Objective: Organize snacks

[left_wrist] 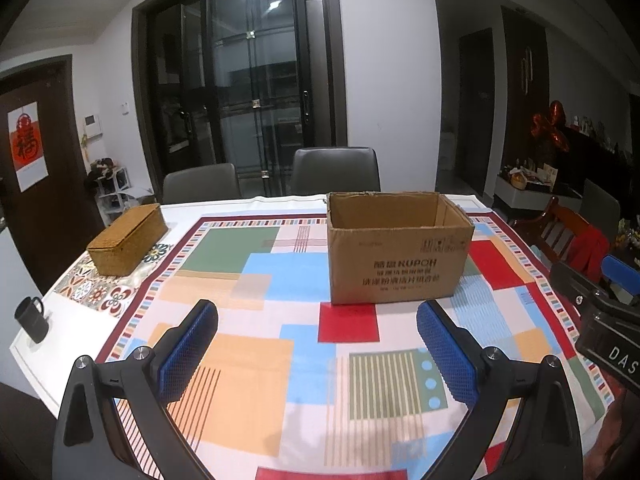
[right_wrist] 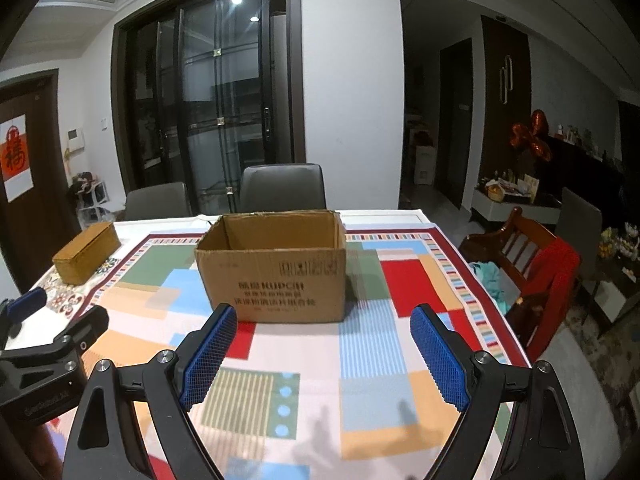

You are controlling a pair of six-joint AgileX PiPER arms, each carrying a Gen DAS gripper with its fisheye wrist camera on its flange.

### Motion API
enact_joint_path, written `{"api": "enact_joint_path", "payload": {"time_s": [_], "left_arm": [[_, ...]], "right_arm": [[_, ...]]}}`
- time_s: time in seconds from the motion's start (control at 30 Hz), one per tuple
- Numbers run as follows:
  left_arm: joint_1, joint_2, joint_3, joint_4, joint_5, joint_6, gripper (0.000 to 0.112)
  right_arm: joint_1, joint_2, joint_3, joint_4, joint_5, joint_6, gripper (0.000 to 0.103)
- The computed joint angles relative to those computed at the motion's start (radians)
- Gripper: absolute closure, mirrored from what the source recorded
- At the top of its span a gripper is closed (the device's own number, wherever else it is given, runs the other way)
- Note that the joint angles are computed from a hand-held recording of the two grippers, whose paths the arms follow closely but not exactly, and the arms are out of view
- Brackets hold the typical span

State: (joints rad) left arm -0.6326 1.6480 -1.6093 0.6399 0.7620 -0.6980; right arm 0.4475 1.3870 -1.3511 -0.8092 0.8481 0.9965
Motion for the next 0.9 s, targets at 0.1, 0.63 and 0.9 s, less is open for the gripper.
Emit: {"api": "enact_joint_path", "payload": {"time_s": [0.1, 0.63, 0.9], "left_arm": [[-0.022, -0.043, 0.072, 0.022, -0.008, -0.047, 0.011], [-0.117, -0.222, 0.353, 0.217, -0.014, -0.322, 0.011], [-0.151, -0.311, 0.470, 0.296, -0.014, -0.448, 0.010]], "right_arm": [[0.027, -0.052, 0.072, -0.040, 0.008, 0.054, 0.014], [0.261, -0.227, 0.319, -0.268, 0.177, 0.361, 0.014], [0.390, -0.250, 0.364, -0.331, 0.281, 0.419, 0.006]]}}
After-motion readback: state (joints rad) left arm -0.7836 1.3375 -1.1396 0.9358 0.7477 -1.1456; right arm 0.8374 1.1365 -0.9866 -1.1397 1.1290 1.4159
